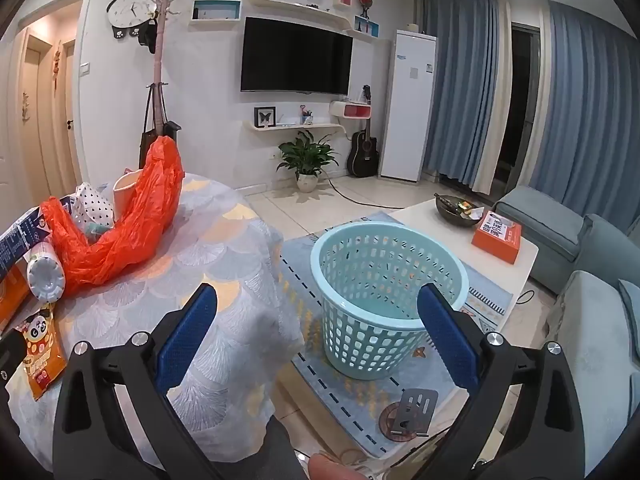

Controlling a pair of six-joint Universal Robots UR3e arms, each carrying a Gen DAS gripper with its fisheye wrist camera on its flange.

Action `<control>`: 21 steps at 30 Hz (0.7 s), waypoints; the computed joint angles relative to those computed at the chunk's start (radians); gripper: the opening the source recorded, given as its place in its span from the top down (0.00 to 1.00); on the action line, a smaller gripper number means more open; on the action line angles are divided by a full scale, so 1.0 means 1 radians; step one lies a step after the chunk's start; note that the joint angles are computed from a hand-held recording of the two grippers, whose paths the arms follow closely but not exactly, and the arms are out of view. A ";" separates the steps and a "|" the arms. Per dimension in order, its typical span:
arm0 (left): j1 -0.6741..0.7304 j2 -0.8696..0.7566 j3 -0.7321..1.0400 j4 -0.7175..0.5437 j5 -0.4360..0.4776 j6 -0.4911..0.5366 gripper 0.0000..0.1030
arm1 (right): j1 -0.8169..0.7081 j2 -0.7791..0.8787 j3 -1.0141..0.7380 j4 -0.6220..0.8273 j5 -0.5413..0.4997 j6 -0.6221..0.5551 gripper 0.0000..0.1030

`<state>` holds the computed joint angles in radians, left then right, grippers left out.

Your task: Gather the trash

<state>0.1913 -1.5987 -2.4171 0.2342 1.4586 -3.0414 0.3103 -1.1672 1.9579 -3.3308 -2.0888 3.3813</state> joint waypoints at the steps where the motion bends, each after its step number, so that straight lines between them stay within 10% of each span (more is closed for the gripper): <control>1: 0.001 -0.001 -0.001 0.003 -0.002 0.000 0.07 | 0.001 0.001 -0.002 0.001 -0.002 -0.003 0.07; 21: -0.005 -0.005 -0.011 0.018 -0.002 -0.005 0.07 | 0.006 0.008 -0.002 -0.003 -0.009 0.002 0.07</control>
